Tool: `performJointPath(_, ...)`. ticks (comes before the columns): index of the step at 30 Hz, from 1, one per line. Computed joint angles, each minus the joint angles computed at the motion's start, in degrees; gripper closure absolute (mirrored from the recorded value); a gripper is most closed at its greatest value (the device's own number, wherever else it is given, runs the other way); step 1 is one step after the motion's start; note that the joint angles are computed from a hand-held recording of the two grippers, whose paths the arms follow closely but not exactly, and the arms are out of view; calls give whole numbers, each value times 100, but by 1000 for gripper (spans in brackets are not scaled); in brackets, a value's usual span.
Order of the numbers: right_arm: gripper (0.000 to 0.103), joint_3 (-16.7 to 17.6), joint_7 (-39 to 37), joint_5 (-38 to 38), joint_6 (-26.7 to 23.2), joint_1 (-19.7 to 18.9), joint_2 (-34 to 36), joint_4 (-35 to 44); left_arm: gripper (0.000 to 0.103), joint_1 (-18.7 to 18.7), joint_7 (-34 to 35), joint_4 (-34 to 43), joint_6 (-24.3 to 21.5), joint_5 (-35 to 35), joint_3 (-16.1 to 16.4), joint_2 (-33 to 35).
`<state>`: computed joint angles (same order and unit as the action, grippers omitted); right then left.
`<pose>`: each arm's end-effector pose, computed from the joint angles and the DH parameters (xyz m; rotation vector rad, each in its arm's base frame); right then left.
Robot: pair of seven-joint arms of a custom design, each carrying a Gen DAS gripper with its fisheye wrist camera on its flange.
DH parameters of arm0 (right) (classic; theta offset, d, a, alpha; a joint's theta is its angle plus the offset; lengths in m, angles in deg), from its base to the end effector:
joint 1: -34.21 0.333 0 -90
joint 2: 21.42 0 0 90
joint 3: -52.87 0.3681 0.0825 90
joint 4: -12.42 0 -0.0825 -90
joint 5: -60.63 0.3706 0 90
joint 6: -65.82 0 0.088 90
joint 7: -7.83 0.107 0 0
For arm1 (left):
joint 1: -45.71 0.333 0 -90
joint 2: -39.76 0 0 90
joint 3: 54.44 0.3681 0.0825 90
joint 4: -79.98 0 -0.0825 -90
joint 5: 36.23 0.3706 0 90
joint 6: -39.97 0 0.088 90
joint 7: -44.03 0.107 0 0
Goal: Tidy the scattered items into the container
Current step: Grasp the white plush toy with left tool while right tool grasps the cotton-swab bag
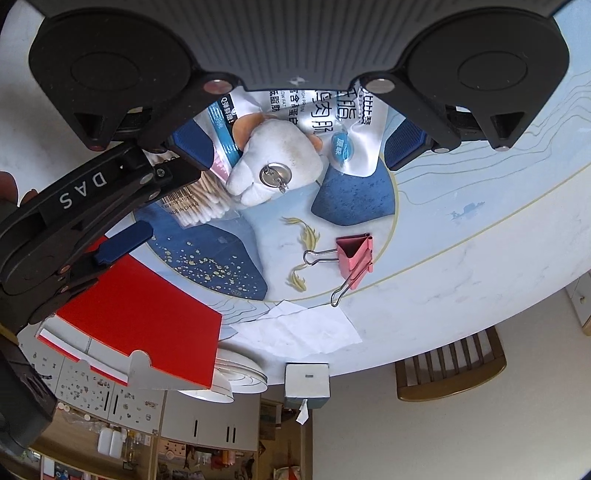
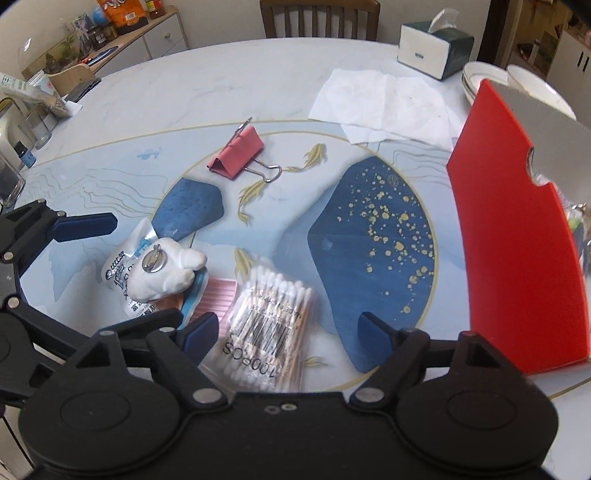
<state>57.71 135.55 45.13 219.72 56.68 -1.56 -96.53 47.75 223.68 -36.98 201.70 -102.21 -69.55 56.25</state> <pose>0.5918 0.3085 0.4237 -1.9505 1.9050 -0.3254 0.6129 -0.0839 0.3958 -1.0849 2.4237 -0.9838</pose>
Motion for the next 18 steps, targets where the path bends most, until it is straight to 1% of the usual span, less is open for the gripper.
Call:
performJointPath(3, 28, 58, -20, 214, -39, -83, 46, 57, 7, 8, 16, 46, -29, -8, -14, 35)
performJointPath(6, 29, 96, -54, 397, -81, -137, 96, 120, 13, 5, -91, 83, -108, 77, 5, 55)
performJointPath(9, 31, 101, -74, 475, -114, -149, 134, 173, 14, 10, -147, 91, -116, 110, 5, 69)
performJointPath(11, 32, 120, -99, 546, -136, -165, 158, 202, 19, 21, -249, 104, -211, 192, 23, 72)
performJointPath(12, 35, 141, -111, 609, -145, -181, 170, 218, 23, 26, -288, 109, -261, 230, 27, 72)
performJointPath(13, 37, 157, -124, 660, -127, -192, 176, 222, 23, 28, -291, 104, -273, 245, 23, 68)
performJointPath(14, 42, 167, -140, 693, -110, -196, 185, 230, 24, 22, -276, 96, -246, 248, 17, 66)
performJointPath(18, 43, 173, -174, 771, -184, -180, 248, 337, 28, 42, -270, 82, -330, 277, 9, 61)
